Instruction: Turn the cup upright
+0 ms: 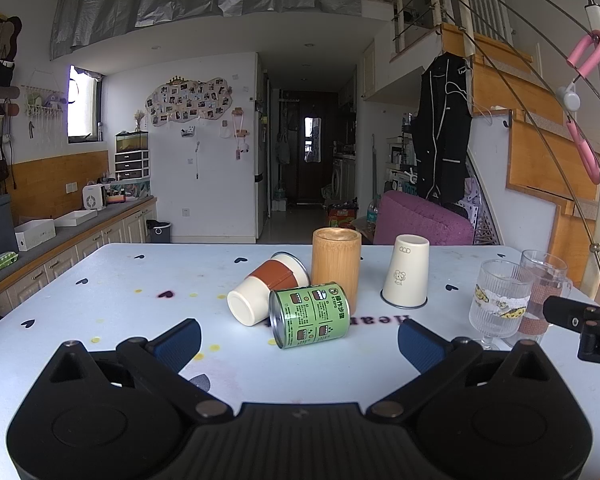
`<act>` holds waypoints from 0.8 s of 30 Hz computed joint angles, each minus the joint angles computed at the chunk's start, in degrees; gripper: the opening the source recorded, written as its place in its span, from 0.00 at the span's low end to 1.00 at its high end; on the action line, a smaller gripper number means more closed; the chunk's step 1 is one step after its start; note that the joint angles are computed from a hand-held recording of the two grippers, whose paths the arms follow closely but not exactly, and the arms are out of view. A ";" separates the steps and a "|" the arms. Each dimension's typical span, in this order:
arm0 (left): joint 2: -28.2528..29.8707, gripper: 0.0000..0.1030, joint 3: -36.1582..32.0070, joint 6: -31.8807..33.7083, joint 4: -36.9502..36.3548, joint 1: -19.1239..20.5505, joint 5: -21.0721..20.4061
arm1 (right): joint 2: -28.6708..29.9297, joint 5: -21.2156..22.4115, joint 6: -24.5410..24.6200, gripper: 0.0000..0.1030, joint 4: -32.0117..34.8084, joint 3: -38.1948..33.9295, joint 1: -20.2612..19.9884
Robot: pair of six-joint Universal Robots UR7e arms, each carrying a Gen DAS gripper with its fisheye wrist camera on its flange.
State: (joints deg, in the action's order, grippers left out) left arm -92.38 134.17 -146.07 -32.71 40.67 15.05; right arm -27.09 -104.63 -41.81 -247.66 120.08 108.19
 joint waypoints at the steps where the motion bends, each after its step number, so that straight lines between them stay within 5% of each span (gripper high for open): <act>1: 0.00 1.00 0.00 0.00 0.00 0.00 0.00 | 0.02 0.07 -0.04 1.00 -0.03 0.00 -0.05; 12: 1.12 1.00 -1.25 -1.34 2.56 0.53 2.51 | -0.38 0.97 0.00 1.00 -0.95 0.92 -0.54; 24: 15.87 1.00 -20.90 -8.65 17.70 12.90 21.54 | -1.21 1.94 0.03 1.00 -2.15 2.58 -2.21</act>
